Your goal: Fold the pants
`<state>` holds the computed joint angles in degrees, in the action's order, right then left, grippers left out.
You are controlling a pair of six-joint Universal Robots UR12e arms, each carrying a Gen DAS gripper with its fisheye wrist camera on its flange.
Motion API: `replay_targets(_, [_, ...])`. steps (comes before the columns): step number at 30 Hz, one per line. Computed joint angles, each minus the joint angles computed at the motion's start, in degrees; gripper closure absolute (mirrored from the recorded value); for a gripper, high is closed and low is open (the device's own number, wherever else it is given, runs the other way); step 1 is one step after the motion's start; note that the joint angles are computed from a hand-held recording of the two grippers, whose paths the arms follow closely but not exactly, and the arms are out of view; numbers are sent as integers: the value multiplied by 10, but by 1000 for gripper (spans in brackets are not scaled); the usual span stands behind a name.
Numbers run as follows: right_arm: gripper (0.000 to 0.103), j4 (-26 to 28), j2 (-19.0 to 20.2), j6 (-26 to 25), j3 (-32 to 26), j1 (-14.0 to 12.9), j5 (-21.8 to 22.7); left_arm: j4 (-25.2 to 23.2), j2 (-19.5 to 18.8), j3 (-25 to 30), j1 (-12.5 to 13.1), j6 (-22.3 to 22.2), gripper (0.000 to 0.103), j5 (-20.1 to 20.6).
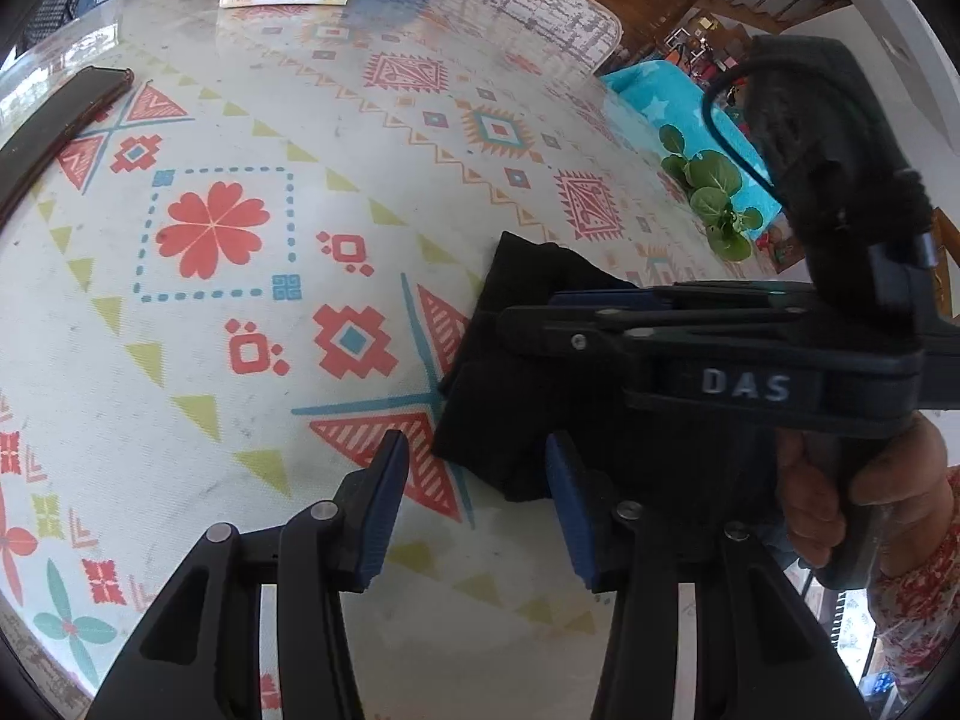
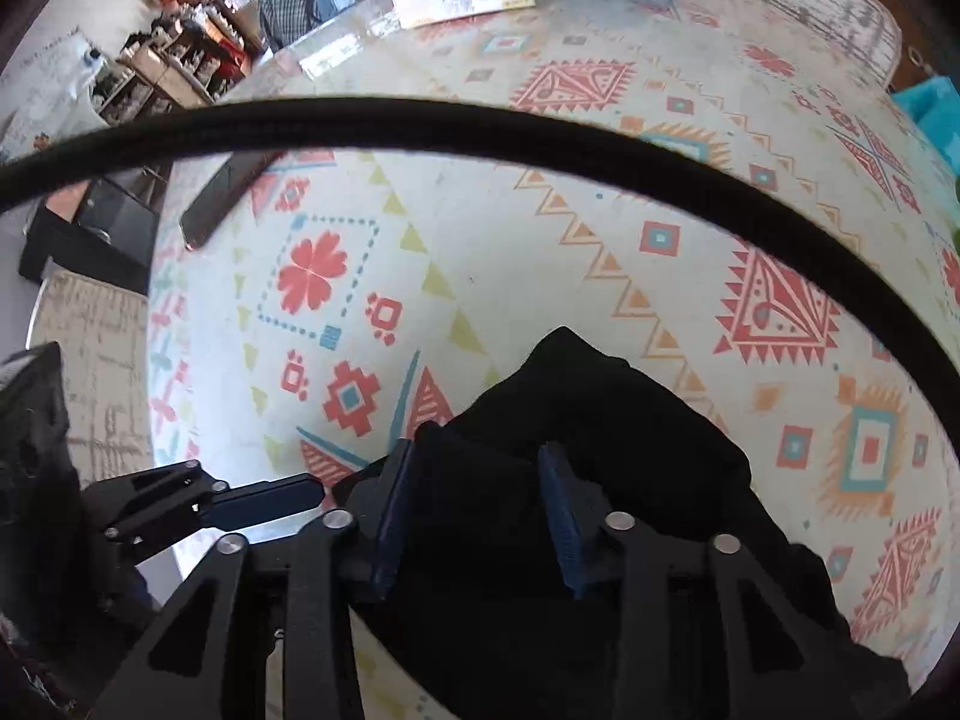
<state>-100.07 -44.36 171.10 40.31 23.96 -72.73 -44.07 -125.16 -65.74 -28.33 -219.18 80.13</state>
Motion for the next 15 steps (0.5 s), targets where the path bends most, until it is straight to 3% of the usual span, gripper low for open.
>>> replay_targets(4, [87,11,4,3,-9,-1,-11,-4,-12,17,-2,1,57,3])
replay_targets(6, [89,4,0,8,-3,-2,-10,-15,-20,31,-2,9,60,3])
replay_targets(7, [90,-3,-6,12,4,-3,-13,-21,-22,36,-3,14,70,4])
replay_targets(8, [90,-3,-9,12,2,-9,-10,-23,-24,41,-3,19,73,-1])
replay_targets(11, [90,-37,-25,25,20,-14,-6,-19,-24,48,-4,24,74,14])
replay_targets(15, [90,-62,-15,39,-2,-9,-25,-31,-32,69,-4,29,74,37])
